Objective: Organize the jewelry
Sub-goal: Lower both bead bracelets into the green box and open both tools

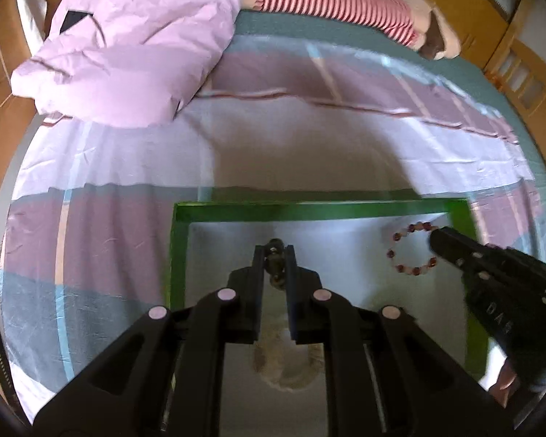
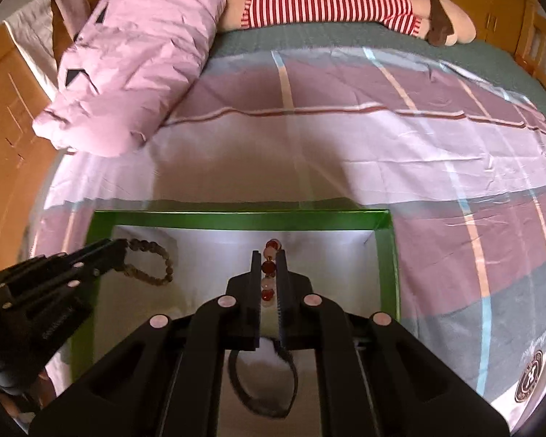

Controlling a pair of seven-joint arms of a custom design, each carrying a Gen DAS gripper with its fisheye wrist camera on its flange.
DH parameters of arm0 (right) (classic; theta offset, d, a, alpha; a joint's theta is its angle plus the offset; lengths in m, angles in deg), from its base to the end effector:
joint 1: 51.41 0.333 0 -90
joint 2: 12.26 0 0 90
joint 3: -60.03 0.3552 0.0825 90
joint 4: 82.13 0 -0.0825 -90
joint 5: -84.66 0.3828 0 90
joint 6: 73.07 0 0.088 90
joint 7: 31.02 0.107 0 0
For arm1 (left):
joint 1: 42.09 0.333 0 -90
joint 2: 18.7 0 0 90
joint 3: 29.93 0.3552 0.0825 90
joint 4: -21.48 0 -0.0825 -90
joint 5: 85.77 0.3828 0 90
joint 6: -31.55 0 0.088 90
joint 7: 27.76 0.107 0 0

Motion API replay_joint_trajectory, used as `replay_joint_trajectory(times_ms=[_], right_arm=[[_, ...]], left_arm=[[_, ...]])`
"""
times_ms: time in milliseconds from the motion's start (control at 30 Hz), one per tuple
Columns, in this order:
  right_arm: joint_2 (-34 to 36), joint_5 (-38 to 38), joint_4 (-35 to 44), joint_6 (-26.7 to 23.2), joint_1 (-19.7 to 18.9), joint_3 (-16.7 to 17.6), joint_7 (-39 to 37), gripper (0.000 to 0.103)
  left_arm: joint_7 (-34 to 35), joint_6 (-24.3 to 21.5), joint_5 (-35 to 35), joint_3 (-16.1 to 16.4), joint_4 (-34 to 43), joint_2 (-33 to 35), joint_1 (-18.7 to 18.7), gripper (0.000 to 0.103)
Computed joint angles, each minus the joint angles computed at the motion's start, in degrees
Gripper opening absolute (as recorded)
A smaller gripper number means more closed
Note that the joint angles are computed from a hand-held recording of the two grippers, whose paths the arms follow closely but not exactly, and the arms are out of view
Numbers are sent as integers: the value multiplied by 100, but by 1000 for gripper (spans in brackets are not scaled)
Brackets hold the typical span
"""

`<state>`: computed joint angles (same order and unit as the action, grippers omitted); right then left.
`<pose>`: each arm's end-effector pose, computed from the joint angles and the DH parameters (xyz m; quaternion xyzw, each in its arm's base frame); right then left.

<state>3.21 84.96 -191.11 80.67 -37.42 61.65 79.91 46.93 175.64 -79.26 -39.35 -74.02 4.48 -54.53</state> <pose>0.6416 0.1774 0.4546 -0.6491 0.7174 -0.1091 0.2282 0.6704 -0.2511 0.4601 -0.6307 0.7432 -0.1940 0.1106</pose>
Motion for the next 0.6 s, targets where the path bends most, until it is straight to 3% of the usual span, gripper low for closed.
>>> replay_joint_trajectory(times_ms=[100,233,300,400,467,533,600], right_arm=[[160,-164,100,-261,55,-113,239,7],[225,-1416,207,-810,420,-535,1051,7],[236,-1613,265,-1088,394,-520,1201,8],[218,-1453,240,-1149,215,-373,1138,9],[203,-1510,229,-1189,208,-341,1141,22],[169,-1629,212,-1167,239,-322,1133,39],[78,-1670,155,-1100,253,-287,1130,49]], left_arm=[[-227,-248,264,163,134,160,-107,11],[-345,-474,549,260,195,231,-122,11],[-263,-422,501,200,151,204,-46,13],[-149,-304,474,112,64,114,-4,39],[-4,-262,363,30,28,68,14,63],[-477,-150,1068,341,-110,-87,-360,78],[-577,-67,1341,343,-216,-235,-409,78]])
